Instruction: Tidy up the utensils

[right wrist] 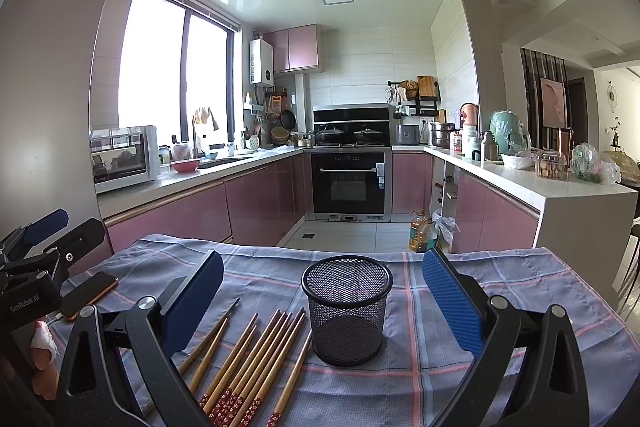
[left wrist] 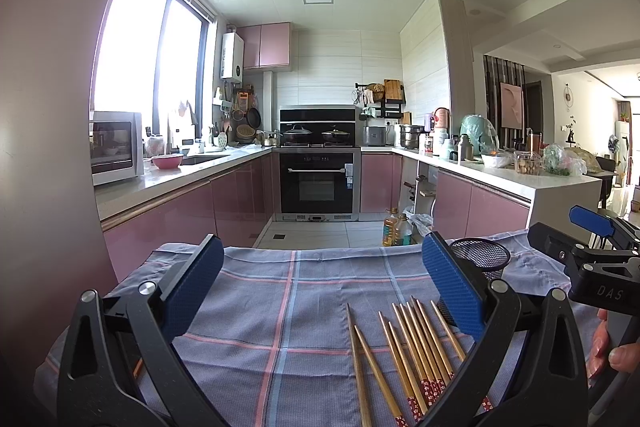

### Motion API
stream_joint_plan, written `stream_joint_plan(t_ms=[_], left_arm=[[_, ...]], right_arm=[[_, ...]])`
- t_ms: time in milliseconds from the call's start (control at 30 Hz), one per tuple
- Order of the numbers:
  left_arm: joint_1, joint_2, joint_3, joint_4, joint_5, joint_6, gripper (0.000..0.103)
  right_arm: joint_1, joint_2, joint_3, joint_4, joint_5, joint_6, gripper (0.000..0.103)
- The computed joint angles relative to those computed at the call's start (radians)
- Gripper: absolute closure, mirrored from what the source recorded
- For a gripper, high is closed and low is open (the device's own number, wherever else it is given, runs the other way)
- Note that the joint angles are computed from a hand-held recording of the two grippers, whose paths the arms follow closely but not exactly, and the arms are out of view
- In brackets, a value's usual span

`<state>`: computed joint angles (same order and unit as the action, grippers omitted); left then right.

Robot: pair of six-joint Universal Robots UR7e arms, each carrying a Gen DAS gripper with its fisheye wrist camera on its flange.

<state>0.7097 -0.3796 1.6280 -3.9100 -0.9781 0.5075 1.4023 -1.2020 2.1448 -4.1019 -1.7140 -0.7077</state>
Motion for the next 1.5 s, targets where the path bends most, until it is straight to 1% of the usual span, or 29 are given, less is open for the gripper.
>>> stream_joint_plan(t_ms=[1000, 1500], left_arm=[[-0.001, 0.005, -0.002, 0.004, 0.003, -0.003, 0.005], [-0.001, 0.014, -0.016, 0.042, 0.015, -0.02, 0.005]], right_arm=[[-0.007, -0.014, 0.006, 0.021, 0.001, 0.007, 0.007], [-0.01, -0.029, 0.015, 0.043, 0.001, 0.018, 0.007]])
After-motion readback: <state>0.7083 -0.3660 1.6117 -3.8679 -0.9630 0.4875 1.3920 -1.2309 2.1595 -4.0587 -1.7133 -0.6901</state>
